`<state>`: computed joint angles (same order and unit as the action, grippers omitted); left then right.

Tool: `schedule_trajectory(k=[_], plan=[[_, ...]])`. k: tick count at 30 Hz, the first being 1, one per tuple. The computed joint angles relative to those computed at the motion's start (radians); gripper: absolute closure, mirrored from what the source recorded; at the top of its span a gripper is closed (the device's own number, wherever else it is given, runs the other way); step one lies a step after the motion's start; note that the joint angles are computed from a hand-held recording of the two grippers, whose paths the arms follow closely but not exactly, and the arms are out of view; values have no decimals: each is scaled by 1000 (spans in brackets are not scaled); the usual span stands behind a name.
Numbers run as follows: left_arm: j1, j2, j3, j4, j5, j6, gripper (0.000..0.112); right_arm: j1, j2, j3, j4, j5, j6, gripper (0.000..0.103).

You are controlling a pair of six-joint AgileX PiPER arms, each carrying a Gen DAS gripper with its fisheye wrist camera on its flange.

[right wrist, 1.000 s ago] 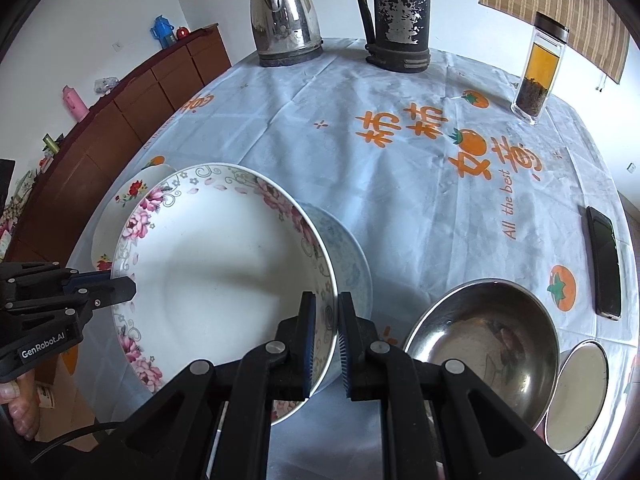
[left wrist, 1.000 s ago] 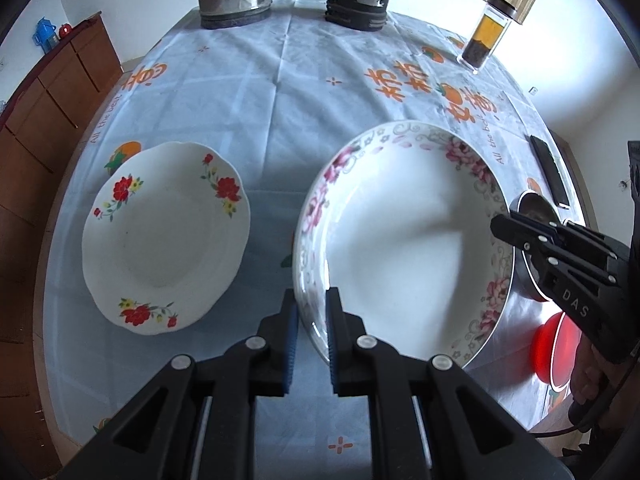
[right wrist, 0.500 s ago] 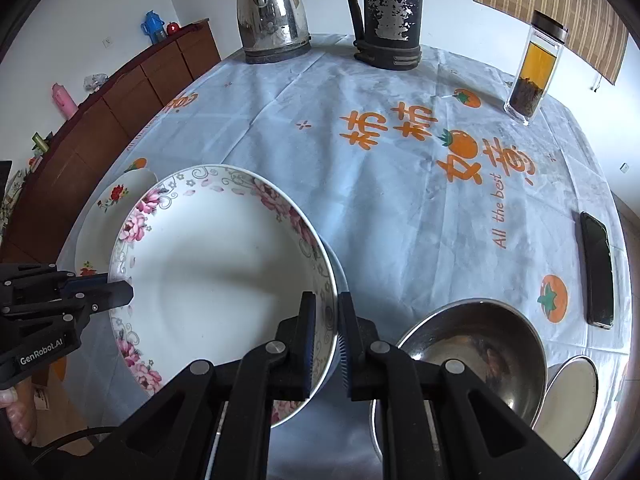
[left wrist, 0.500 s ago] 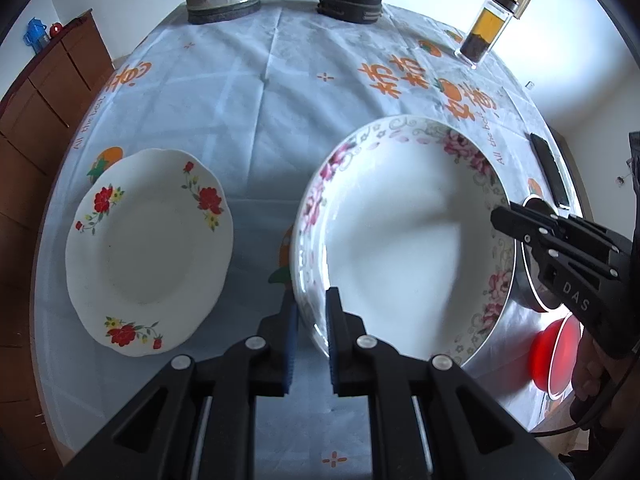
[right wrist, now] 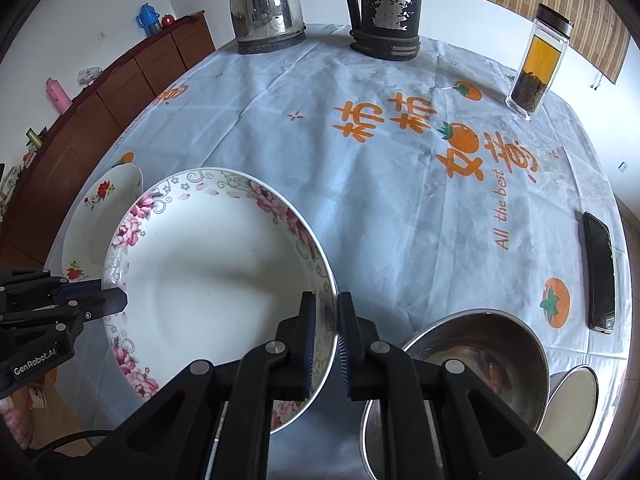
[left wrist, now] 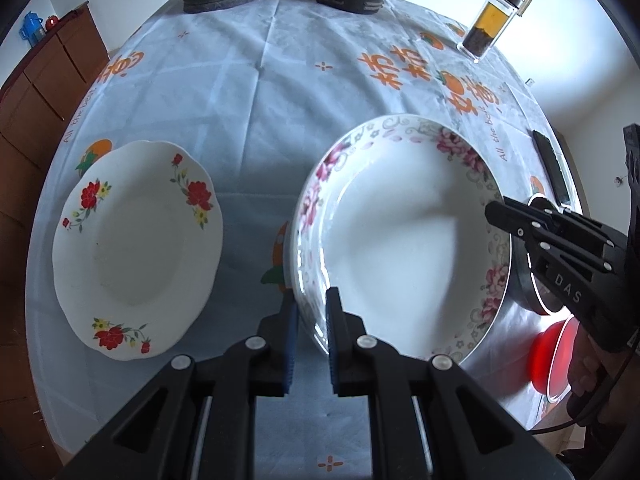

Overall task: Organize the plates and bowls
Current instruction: 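Lower the pink-floral-rim plate onto the blue-patterned plate with both grippers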

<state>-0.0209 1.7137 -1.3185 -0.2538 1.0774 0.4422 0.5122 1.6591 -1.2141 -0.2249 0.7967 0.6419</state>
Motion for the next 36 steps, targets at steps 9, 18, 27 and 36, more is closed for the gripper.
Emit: schedule_trajectory(k=[9,18,27,36], plan=[[2,17,4,0,1,-6,103,-3,18,-4,12,-1,-13,91],[0,24,2,2,-1,-9,103,-7,31,0,12,-8,-15,91],[-1,31,2,3,-5,-11,103,-7,39,2,14,-13,-16,91],[-3,32,7,6,-14,-10,103,-6,43,10,13,-19,-12,91]])
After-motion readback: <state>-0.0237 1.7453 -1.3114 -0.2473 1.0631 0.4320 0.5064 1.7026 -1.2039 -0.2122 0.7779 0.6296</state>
